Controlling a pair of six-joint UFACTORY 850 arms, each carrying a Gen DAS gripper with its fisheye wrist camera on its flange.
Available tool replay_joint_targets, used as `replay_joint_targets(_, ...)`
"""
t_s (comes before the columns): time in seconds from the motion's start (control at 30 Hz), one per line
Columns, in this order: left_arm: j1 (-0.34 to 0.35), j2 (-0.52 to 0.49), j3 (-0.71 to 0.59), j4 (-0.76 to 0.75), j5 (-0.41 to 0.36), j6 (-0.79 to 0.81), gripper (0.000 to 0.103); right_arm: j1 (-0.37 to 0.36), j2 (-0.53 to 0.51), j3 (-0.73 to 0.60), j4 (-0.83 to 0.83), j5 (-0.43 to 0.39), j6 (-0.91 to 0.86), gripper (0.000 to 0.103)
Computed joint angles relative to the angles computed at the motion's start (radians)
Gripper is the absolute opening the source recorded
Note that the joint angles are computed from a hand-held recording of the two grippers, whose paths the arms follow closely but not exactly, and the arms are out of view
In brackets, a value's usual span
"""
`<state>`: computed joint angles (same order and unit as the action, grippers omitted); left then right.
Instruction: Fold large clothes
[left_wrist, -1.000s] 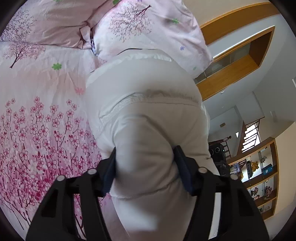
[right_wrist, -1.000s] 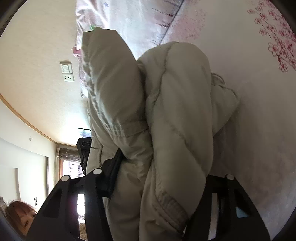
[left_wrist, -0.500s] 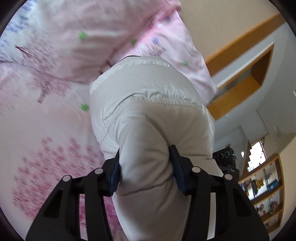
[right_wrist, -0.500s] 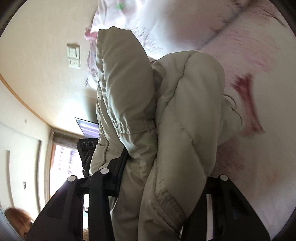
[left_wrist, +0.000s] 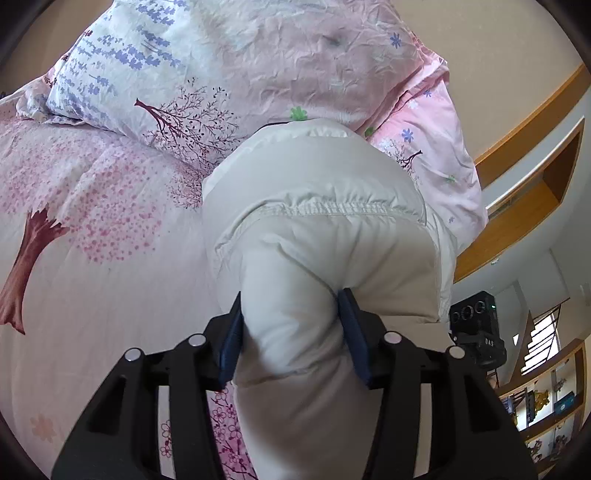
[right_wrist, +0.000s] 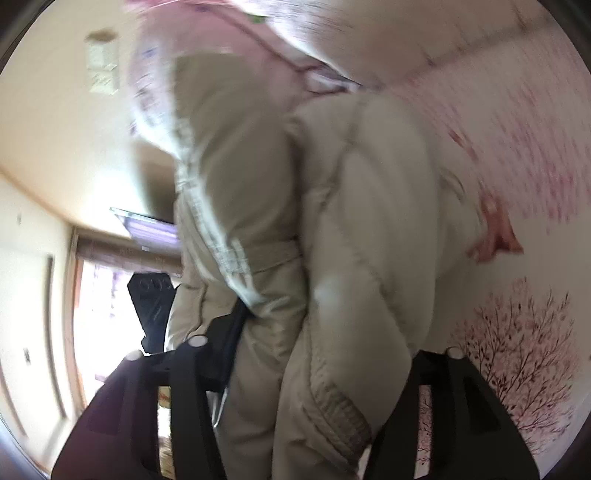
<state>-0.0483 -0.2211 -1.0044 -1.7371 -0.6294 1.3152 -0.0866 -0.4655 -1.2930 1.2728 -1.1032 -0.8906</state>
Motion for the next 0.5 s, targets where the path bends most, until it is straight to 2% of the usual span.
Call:
replay_joint_targets(0.13, -0.023, 0.024, -0.006, 0.037, 0.074, -0.016, 0.054, -0.009, 0.033, 0.038, 0.002, 0.042, 0.004, 0.069)
replay_joint_targets(0.2, -0.042, 0.064, 0.008, 0.023, 0.143, 0.014, 0.055, -0.015, 0.072, 0.073, 0.0, 0.074, -0.007, 0.069)
replay_joint_targets(0.27, -0.066, 0.121, 0.04, -0.046, 0.213, 0.101, 0.061, -0.019, 0.104, 0.102, 0.003, 0.098, -0.02, 0.069)
replay_joint_targets(0.33, -0.094, 0.183, 0.081, -0.13, 0.262, 0.218, 0.072, -0.023, 0.156, 0.145, 0.011, 0.145, -0.045, 0.069)
replay_joint_targets(0.4, -0.153, 0.245, 0.113, -0.196, 0.345, 0.346, 0.075, -0.031, 0.221, 0.201, 0.032, 0.206, -0.097, 0.069)
replay_joint_targets(0.47, -0.198, 0.27, 0.126, -0.186, 0.385, 0.379, 0.077, -0.029, 0.318, 0.275, 0.09, 0.316, -0.192, 0.069)
replay_joint_targets(0.5, -0.215, 0.278, 0.131, -0.17, 0.401, 0.378, 0.077, -0.023, 0.392, 0.33, 0.155, 0.406, -0.285, 0.069)
